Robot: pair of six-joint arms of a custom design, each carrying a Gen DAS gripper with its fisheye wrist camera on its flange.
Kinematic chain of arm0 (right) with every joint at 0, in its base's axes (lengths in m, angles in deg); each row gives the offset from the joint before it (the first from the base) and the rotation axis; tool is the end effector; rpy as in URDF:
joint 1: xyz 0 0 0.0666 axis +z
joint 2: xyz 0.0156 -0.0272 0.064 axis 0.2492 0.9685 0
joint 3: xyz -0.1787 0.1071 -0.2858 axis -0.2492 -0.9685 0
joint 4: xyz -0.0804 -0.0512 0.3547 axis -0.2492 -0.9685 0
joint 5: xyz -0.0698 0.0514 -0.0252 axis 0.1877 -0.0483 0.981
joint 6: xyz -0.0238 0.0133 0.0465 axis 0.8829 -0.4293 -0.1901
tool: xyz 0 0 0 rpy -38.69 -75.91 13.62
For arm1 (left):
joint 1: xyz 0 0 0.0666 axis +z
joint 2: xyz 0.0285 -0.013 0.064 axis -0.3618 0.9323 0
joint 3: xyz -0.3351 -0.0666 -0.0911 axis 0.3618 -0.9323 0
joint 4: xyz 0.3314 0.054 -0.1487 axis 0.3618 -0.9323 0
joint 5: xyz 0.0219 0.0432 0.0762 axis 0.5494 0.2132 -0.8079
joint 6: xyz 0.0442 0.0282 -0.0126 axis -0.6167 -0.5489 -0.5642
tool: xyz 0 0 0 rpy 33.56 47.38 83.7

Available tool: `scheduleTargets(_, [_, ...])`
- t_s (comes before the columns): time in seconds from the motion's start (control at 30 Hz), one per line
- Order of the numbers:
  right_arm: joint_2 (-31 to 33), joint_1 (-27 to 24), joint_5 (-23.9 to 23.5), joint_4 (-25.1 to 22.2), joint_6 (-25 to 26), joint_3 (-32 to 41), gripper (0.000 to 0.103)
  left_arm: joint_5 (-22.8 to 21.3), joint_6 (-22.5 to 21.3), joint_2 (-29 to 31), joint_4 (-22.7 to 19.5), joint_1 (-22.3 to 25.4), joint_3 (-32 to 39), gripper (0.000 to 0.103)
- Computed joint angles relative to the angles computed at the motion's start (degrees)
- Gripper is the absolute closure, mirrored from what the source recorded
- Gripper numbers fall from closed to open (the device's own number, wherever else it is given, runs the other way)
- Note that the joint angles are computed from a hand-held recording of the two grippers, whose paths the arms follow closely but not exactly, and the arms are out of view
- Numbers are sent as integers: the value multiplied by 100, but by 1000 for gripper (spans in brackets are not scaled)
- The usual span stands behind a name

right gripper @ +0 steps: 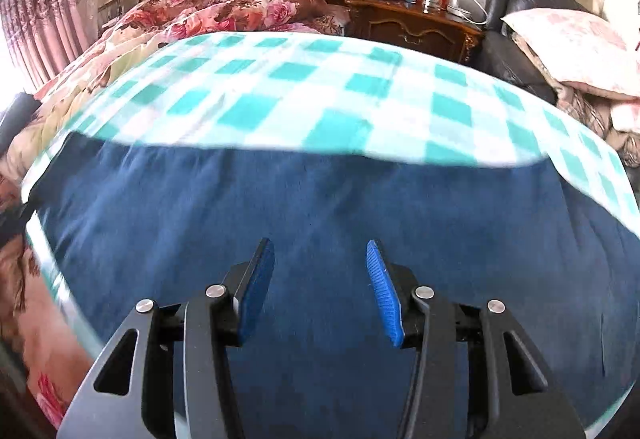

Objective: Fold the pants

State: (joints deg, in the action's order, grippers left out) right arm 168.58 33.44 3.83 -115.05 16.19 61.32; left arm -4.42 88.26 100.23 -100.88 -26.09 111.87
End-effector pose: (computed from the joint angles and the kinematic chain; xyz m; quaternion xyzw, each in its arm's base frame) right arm 0.5508 0.1941 0.3193 -0.2530 0.9135 0.0875 0.3064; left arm 0.4075 -0.0223 0.3127 -0.4072 0.8409 0.0134 0.3562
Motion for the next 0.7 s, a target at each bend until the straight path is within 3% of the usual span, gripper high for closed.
scheduleTargets(0.07, [353,64,-59,-138,-78,470,56,-113,178,-362,-40,68,-357,38])
scheduleTargets(0.13, [769,184,173,-348,69,966,56,-65,326,-715,-16,209,-732,40])
scheduleTargets(0.23, [1100,263,586,-425,146,1274,58,351,454,-1161,432,466,-1248,46])
scheduleTargets(0.3, [1096,253,600,-257,151,1180,58,572,333,-1258,718,599,-1380,47])
scheduleTargets(0.43, [1011,276,715,-90,221,1014,58,1039,-76,-954,1146,981,-1252,54])
scheduleTargets(0.7, [1059,263,707,-138,221,1093,58,1968,-872,-128,1077,1497,-571,61])
